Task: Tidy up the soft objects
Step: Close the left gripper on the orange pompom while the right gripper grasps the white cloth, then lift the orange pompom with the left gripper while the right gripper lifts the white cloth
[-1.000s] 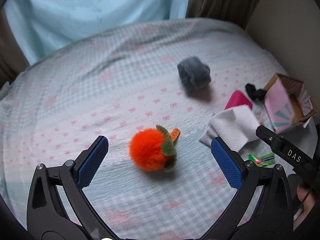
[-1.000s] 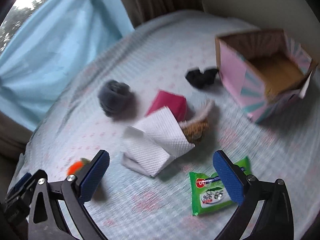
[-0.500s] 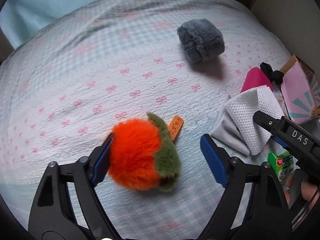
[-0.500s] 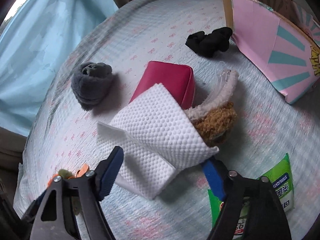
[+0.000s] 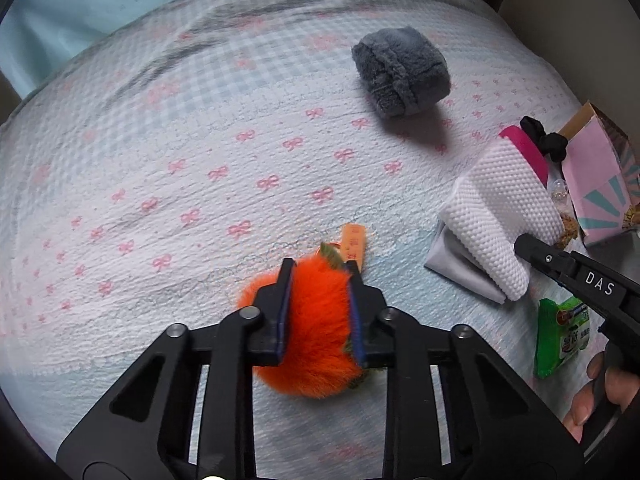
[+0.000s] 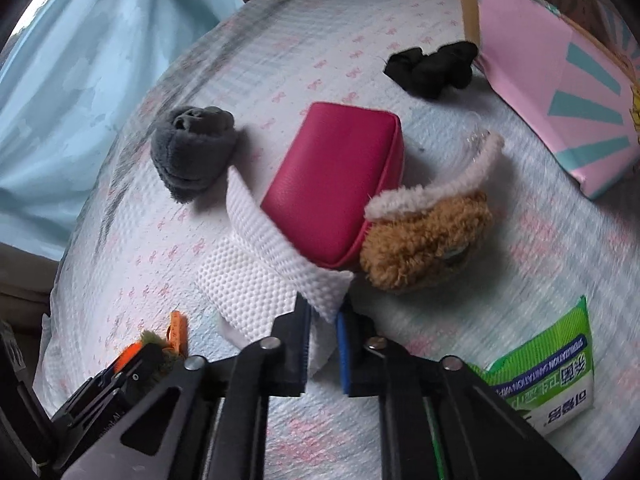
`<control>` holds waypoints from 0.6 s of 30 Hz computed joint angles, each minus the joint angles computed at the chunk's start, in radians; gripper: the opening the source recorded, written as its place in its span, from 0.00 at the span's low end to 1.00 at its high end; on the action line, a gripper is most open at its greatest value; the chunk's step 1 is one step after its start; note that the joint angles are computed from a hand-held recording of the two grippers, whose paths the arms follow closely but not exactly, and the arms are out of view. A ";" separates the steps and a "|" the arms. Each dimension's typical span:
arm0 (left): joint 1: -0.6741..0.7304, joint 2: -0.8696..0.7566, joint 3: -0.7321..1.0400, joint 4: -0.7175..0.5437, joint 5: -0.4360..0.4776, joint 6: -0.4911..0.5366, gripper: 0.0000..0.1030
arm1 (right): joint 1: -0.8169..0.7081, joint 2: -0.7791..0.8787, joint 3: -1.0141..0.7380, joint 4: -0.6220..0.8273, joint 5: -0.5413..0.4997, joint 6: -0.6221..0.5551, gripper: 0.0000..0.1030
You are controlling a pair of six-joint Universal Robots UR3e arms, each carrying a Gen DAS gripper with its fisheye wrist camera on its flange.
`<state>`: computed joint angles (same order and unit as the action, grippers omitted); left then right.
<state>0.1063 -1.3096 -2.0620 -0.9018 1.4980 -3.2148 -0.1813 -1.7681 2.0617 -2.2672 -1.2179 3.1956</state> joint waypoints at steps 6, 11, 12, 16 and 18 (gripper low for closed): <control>0.018 0.047 0.021 -0.040 -0.022 -0.002 0.06 | -0.023 -0.053 -0.014 0.017 0.029 -0.051 0.07; 0.022 0.091 0.034 -0.070 -0.035 -0.015 0.04 | -0.038 -0.097 -0.028 0.046 0.067 -0.090 0.05; 0.020 0.100 0.038 -0.077 -0.035 -0.017 0.04 | -0.040 -0.104 -0.030 0.051 0.070 -0.094 0.05; 0.020 0.135 0.040 -0.102 -0.039 -0.017 0.04 | -0.057 -0.145 -0.028 0.078 0.093 -0.118 0.05; 0.021 0.149 0.046 -0.118 -0.041 -0.016 0.04 | -0.065 -0.160 -0.022 0.086 0.100 -0.126 0.05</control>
